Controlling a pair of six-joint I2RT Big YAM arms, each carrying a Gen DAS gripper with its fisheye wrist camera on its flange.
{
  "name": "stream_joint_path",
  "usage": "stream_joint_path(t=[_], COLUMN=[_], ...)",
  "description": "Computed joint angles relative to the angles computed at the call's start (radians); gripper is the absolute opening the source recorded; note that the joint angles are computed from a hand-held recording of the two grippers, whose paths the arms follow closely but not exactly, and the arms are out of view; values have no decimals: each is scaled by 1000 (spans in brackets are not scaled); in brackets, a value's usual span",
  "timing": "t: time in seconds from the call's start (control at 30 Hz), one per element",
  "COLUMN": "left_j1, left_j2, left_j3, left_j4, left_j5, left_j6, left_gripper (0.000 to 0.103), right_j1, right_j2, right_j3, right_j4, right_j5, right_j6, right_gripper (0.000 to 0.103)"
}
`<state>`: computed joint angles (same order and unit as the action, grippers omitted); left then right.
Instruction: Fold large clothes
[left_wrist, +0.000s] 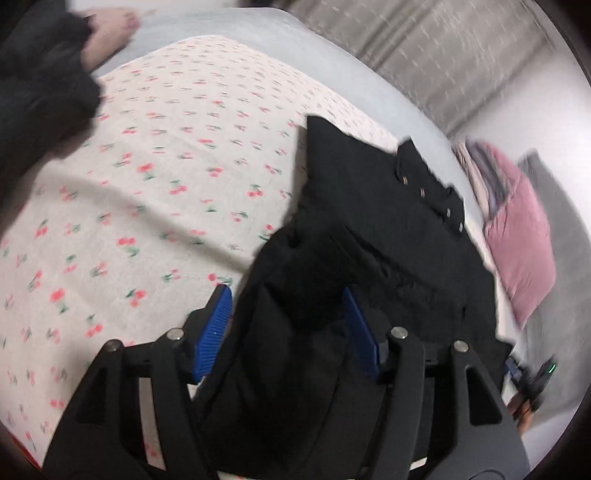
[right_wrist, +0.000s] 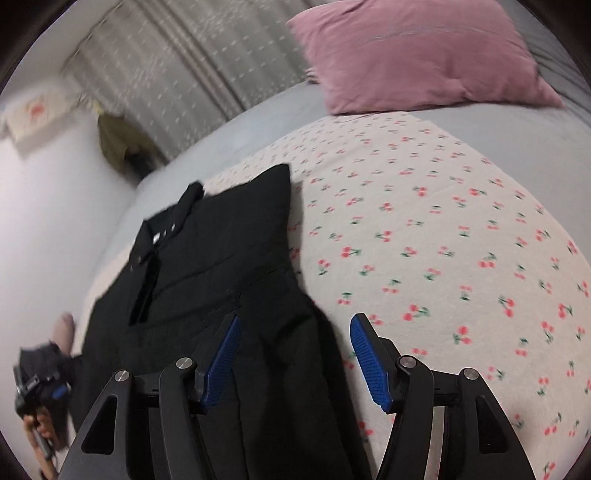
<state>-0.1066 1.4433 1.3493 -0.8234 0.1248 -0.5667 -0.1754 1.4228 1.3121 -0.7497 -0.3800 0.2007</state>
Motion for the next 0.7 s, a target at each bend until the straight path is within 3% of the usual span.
stream_joint_path(t=[0.07,0.1,0.13,0.17,0.2,0.33,0.47,0.57,0.7], left_j1=[-13,-24,-39,-48,-56,-64,-67,-74,-64], left_j2=[34,44,50,46,36,-47,-66,-20,139], left_j3=[28,41,51,51,49,12,59,164,404], left_j4=[-15,-29,-39,-44,-38,32,47,27,-34], left_j5=[6,-23,-71,-106,-122,-166,-183,-227,-281], left_j6=[44,62,84,104,117,131,129,145,178], left_gripper=[63,59,30,11,8,8,8,7,7], right_j1=[20,32,41,40,37,25,45,60,81], right_j2=[3,9,14,8,-9,-86,-100,-59,52], right_j3=[-1,6,13,8,-1,-32,-1,88,273], right_j4=[-1,-18,-31,-27,-9,98,139,145,97], right_j5=[20,39,62,62,53,17,39,51,95], right_j6=[-31,-48,-57,-55,-50,-9,7,5,-11], right_gripper=[52,32,11,10,8,7,6,6,6])
